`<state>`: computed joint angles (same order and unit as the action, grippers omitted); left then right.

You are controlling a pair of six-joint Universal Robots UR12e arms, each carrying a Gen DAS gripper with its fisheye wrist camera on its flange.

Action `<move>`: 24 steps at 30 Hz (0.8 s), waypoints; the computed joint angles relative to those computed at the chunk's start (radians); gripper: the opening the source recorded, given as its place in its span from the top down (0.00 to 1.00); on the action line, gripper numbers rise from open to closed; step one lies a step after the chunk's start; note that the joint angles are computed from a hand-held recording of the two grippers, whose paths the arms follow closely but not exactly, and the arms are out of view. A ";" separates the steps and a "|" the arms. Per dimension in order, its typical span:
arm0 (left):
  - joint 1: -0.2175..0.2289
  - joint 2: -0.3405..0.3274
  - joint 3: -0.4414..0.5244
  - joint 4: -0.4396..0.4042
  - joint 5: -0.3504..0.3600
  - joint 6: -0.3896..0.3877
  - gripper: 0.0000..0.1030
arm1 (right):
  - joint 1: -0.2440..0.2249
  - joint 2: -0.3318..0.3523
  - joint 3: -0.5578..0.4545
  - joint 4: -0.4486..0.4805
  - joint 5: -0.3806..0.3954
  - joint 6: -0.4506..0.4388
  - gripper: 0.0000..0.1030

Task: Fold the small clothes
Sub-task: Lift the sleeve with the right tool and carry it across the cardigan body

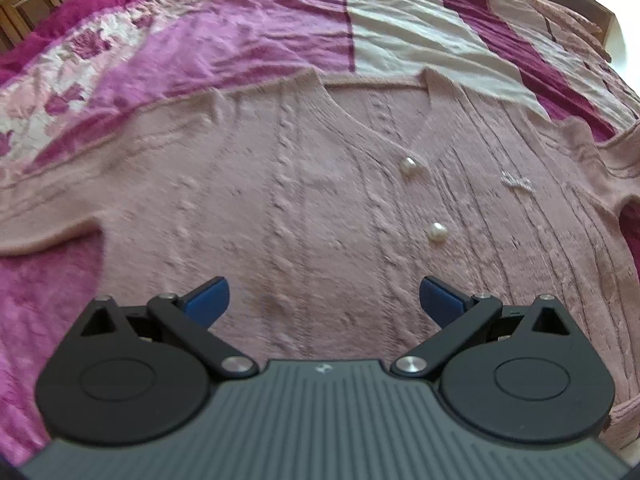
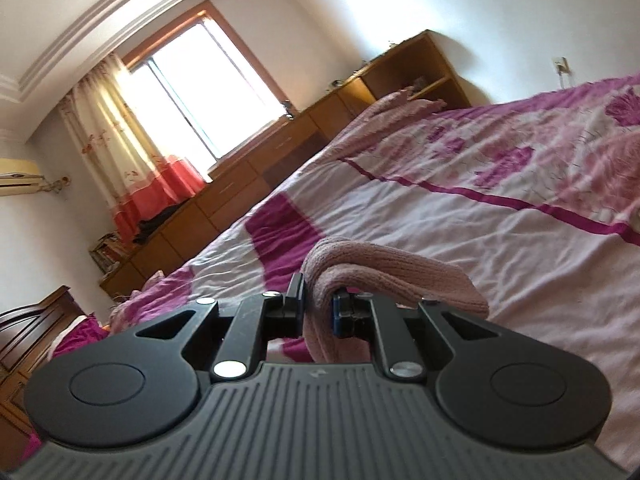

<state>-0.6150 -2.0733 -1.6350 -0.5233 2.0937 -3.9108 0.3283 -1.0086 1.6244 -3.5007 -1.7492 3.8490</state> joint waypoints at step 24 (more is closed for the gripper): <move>0.036 0.122 -0.108 -0.084 0.179 -0.127 0.00 | 0.201 0.095 -0.277 0.206 0.030 -0.122 0.87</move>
